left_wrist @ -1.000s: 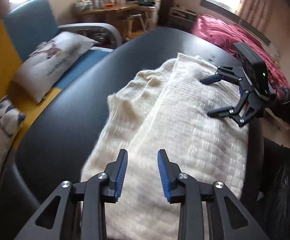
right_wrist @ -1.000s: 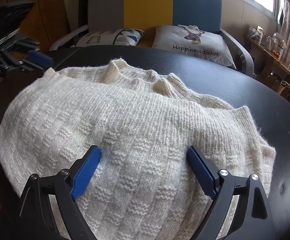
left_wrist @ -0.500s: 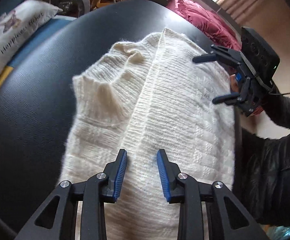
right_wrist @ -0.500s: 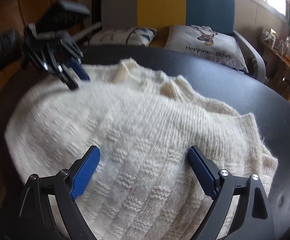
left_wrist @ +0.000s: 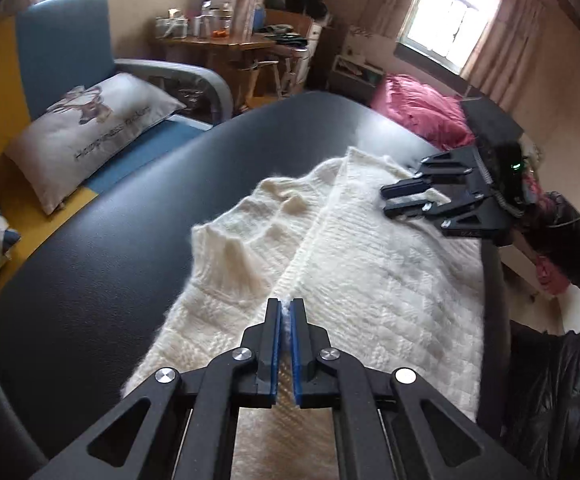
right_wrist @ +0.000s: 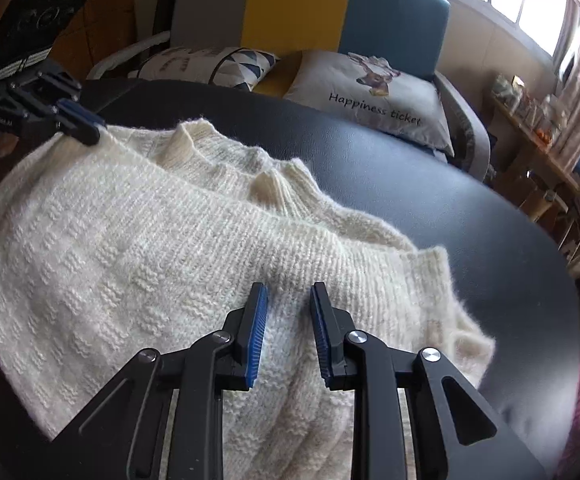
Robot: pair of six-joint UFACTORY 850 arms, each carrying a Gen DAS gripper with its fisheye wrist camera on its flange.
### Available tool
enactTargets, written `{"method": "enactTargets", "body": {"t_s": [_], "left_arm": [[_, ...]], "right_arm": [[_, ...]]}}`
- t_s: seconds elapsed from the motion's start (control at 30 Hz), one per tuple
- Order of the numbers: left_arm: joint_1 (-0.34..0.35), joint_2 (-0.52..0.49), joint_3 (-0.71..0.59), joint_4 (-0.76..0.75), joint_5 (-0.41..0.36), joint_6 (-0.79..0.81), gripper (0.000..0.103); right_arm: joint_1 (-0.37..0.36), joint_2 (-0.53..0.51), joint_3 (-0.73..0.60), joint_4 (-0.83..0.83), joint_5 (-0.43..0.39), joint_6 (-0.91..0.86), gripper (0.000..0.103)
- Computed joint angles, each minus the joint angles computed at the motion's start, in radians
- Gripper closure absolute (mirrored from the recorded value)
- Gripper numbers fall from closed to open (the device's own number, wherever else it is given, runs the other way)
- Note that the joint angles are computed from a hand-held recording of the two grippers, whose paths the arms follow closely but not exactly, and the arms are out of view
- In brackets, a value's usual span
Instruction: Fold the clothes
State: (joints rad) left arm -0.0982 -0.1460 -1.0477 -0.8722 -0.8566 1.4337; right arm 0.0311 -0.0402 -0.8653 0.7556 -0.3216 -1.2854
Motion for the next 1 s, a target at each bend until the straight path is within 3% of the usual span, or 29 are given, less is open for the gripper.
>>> {"method": "enactTargets", "body": {"t_s": [0.17,0.2,0.23,0.3,0.37,0.4,0.47,0.53,0.57,0.8,0.9,1.0], "left_arm": [[-0.005,0.035,0.033,-0.068,0.029,0.07,0.1],[-0.002,0.033,0.031,-0.085,0.015,0.076,0.1],[0.0,0.037,0.032,-0.097,0.008,0.083,0.1],[0.0,0.039,0.033,-0.106,0.01,0.086,0.1],[0.002,0.045,0.039,-0.125,0.005,0.091,0.1],[0.003,0.05,0.045,-0.137,0.002,0.095,0.1],[0.01,0.068,0.061,-0.171,-0.002,0.116,0.1],[0.017,0.093,0.078,-0.201,-0.007,0.131,0.1],[0.02,0.105,0.087,-0.215,-0.009,0.138,0.1],[0.03,0.175,0.134,-0.326,0.008,0.219,0.1],[-0.007,0.152,0.137,-0.293,0.12,0.187,0.1],[-0.06,0.06,0.103,-0.11,0.266,-0.048,0.099]], "right_arm": [[-0.035,-0.022,-0.055,0.074,-0.075,-0.025,0.085],[-0.042,-0.037,-0.073,0.067,-0.111,-0.013,0.078],[-0.049,-0.056,-0.091,0.061,-0.144,0.005,0.055],[-0.055,-0.089,-0.117,0.037,-0.183,0.036,0.023],[-0.036,-0.111,-0.124,-0.07,-0.153,0.129,0.022],[-0.026,-0.121,-0.127,-0.112,-0.147,0.165,0.023],[-0.022,-0.11,-0.116,-0.086,-0.15,0.118,0.04],[-0.022,-0.096,-0.101,-0.028,-0.153,0.035,0.079],[-0.024,-0.084,-0.094,-0.003,-0.152,0.005,0.088],[-0.048,-0.048,-0.083,0.07,-0.159,-0.068,0.095],[-0.049,-0.049,-0.081,0.062,-0.131,-0.079,0.095],[-0.034,-0.09,-0.083,-0.027,-0.081,0.005,0.096]]}}
